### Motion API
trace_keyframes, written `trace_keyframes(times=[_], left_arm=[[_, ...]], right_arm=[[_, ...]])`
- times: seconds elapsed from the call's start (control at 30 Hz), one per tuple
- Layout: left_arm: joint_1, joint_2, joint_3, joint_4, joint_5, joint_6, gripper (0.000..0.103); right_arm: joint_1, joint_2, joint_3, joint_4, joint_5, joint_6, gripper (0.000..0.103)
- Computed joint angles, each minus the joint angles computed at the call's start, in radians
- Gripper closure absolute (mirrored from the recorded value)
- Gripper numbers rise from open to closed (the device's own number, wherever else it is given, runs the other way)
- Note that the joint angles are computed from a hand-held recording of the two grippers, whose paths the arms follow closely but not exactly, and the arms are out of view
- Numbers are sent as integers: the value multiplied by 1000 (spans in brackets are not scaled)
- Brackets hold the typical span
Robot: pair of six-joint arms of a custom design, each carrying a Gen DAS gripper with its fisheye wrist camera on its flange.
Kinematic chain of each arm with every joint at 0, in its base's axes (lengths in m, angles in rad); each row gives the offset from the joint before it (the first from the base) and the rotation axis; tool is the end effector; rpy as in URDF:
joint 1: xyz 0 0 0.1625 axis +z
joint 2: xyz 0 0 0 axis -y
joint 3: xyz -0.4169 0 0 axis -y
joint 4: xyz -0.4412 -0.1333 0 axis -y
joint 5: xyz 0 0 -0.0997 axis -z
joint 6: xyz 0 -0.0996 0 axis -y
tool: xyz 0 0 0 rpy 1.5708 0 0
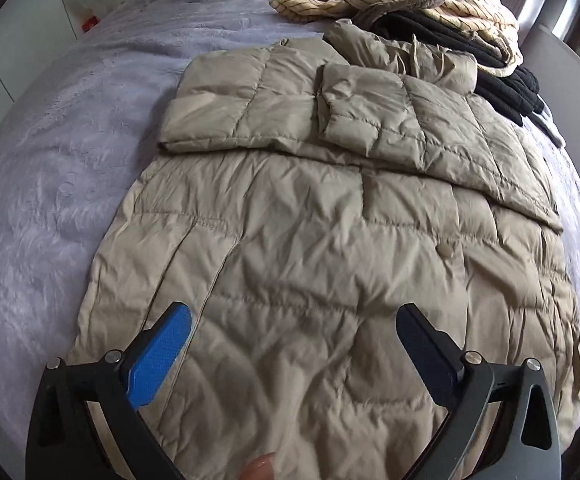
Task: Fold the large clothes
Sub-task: 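Release the jacket and move both tools back over the folded jacket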
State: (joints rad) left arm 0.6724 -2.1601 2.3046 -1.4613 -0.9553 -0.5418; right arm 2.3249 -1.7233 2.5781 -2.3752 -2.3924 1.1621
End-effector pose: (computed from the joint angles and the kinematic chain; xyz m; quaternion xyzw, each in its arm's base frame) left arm -0.1010 -0.3243 0.3418 0.2054 0.9236 -0.1074 0.3055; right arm 0.2647 -0.1937 0.1689 -0.1758 -0.8995 0.3133 0.2485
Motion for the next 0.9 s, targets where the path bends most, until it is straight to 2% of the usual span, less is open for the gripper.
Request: trace_keyframes(times=[0.2, 0.4, 0.47, 0.63, 0.83, 0.9], left_arm=[[-35, -79, -28, 216, -3, -37, 0], [-27, -144, -78, 399, -26, -93, 0], [-5, -152, -101, 428, -60, -86, 0], [-3, -181, -147, 515, -92, -119, 0], [-25, -202, -187, 568, -107, -90, 0], [-24, -206, -202, 571, -120, -77, 0]], right_arm=[[96, 123, -47, 38, 18, 151, 0], [161, 177, -86, 95, 112, 330, 0], [194, 191, -105, 144, 124, 407, 0], [274, 220, -144, 219, 150, 583, 0], [343, 243, -158, 237, 175, 774, 0], [361, 247, -156, 222, 179, 813, 0]])
